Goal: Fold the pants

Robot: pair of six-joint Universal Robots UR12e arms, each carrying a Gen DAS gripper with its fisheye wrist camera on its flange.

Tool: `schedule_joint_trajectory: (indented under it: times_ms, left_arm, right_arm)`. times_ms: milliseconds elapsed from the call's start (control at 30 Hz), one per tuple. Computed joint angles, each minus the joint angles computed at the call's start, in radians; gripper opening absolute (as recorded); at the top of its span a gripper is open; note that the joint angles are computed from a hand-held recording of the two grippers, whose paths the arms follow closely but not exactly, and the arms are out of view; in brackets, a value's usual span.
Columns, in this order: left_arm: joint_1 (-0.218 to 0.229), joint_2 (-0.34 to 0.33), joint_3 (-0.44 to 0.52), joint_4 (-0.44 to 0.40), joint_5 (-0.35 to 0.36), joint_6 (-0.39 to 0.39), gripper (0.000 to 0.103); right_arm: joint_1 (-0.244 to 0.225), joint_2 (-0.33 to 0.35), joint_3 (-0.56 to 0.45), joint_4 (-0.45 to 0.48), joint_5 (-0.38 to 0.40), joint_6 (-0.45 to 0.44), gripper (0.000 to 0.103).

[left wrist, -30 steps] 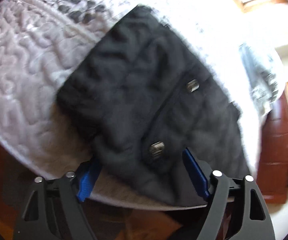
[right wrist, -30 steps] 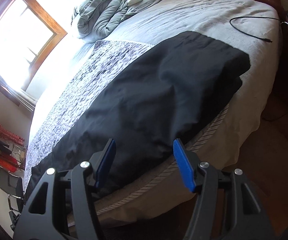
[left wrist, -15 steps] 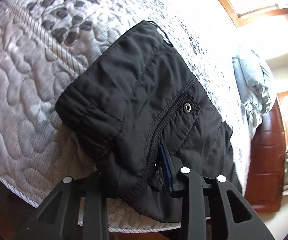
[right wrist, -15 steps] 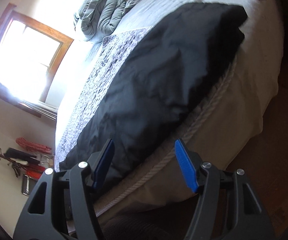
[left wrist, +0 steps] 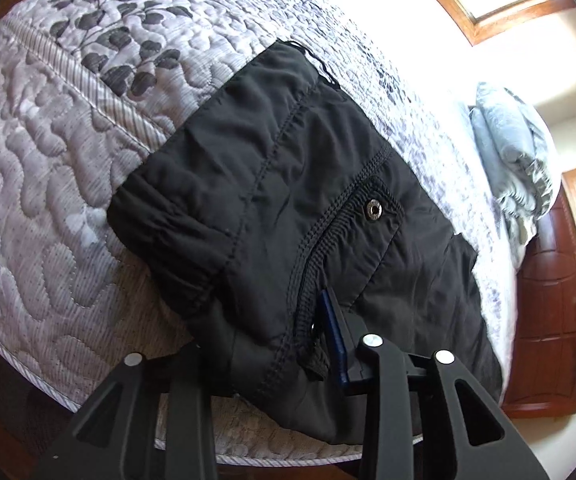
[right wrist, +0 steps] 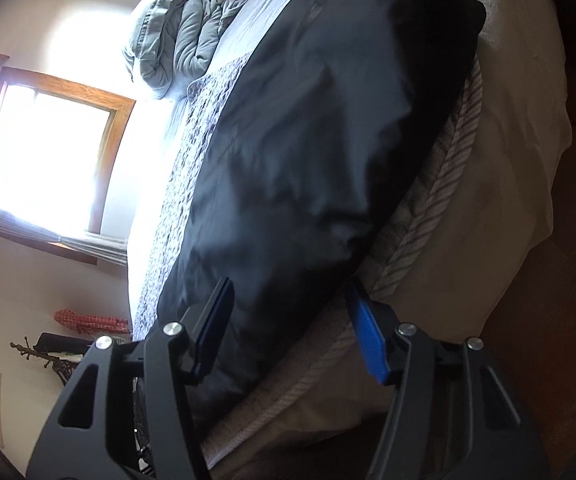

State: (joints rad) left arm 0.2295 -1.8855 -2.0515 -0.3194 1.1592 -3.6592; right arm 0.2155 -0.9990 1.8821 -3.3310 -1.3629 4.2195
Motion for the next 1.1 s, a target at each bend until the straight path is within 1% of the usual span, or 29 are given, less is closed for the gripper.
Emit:
schedule_joint_trajectory:
  times_ms: [67, 133, 167, 200, 233, 267, 300, 333, 367, 400, 433, 467, 500, 533, 567, 633, 733, 800, 867, 900, 1000, 1033, 1067, 1100]
  left_arm:
    - [-0.013, -0.002, 0.010, -0.016, 0.028, 0.015, 0.041]
    - [-0.024, -0.005, 0.017, -0.036, 0.048, 0.011, 0.055]
    - [-0.027, -0.008, 0.019, -0.039, 0.040, 0.010, 0.060]
    - [-0.032, -0.014, 0.025, -0.051, 0.028, 0.020, 0.071]
    - [-0.040, -0.018, 0.031, -0.058, 0.035, 0.033, 0.079]
    - [-0.049, -0.022, 0.039, -0.064, 0.052, 0.046, 0.081]
    - [-0.066, -0.027, 0.054, -0.080, 0.093, 0.062, 0.081]
    - [-0.074, -0.030, 0.061, -0.086, 0.111, 0.065, 0.081]
    - [-0.078, -0.033, 0.066, -0.085, 0.120, 0.056, 0.081]
    - [-0.077, -0.036, 0.068, -0.076, 0.116, 0.030, 0.078]
    - [-0.073, -0.038, 0.067, -0.067, 0.109, 0.009, 0.067]
    - [-0.066, -0.039, 0.063, -0.046, 0.095, -0.017, 0.058]
    - [-0.057, -0.040, 0.059, -0.025, 0.075, -0.028, 0.043]
    - [-0.044, -0.045, 0.057, -0.002, 0.038, -0.032, 0.035]
    - [-0.038, -0.048, 0.060, 0.006, 0.023, -0.027, 0.032]
    - [-0.032, -0.055, 0.072, 0.015, 0.018, -0.015, 0.027]
    - [-0.003, -0.068, 0.074, 0.084, -0.005, -0.043, 0.023]
    - [0.017, -0.065, 0.074, 0.110, 0.024, -0.072, 0.022]
    - [0.035, -0.052, 0.071, 0.110, 0.054, -0.077, 0.022]
    - [0.048, -0.041, 0.065, 0.104, 0.068, -0.074, 0.022]
    - [0.086, -0.012, 0.041, 0.083, 0.075, -0.061, 0.022]
    - [0.108, 0.002, 0.025, 0.077, 0.074, -0.062, 0.022]
    - [0.120, 0.011, 0.014, 0.077, 0.075, -0.063, 0.022]
    - [0.136, 0.021, 0.001, 0.071, 0.083, -0.062, 0.022]
  right_arm:
    - [-0.004, 0.006, -0.012, 0.023, -0.014, 0.011, 0.059]
    - [-0.009, 0.018, -0.022, 0.012, -0.020, 0.026, 0.059]
    - [-0.010, 0.023, -0.028, 0.011, -0.025, 0.034, 0.059]
    - [-0.008, 0.028, -0.035, 0.004, -0.031, 0.042, 0.058]
    - [-0.006, 0.034, -0.044, -0.007, -0.036, 0.036, 0.057]
    - [-0.002, 0.038, -0.056, 0.000, -0.043, 0.013, 0.054]
    - [0.002, 0.039, -0.069, 0.023, -0.054, -0.011, 0.040]
    - [0.005, 0.041, -0.081, 0.043, -0.061, -0.032, 0.027]
    - [0.005, 0.046, -0.088, 0.038, -0.056, -0.034, 0.022]
    - [0.004, 0.051, -0.092, 0.026, -0.050, -0.029, 0.018]
    - [0.003, 0.053, -0.097, 0.020, -0.050, -0.031, 0.014]
    - [0.006, 0.054, -0.104, 0.022, -0.057, -0.047, 0.013]
    - [0.010, 0.055, -0.112, 0.023, -0.065, -0.068, 0.011]
    - [0.015, 0.057, -0.126, 0.025, -0.071, -0.093, 0.011]
    - [0.018, 0.060, -0.142, 0.027, -0.070, -0.113, 0.011]
    - [0.024, 0.075, -0.180, 0.029, -0.049, -0.131, 0.011]
    - [0.034, 0.105, -0.250, 0.054, -0.019, -0.161, 0.011]
    - [0.041, 0.128, -0.293, 0.065, 0.014, -0.171, 0.011]
    - [0.052, 0.157, -0.344, 0.091, 0.060, -0.175, 0.011]
    - [0.056, 0.163, -0.353, 0.105, 0.075, -0.178, 0.011]
    - [0.073, 0.191, -0.388, 0.150, 0.131, -0.187, 0.011]
    - [0.077, 0.199, -0.392, 0.164, 0.160, -0.188, 0.011]
    - [0.081, 0.203, -0.391, 0.172, 0.177, -0.190, 0.012]
    - [0.084, 0.206, -0.388, 0.186, 0.196, -0.193, 0.015]
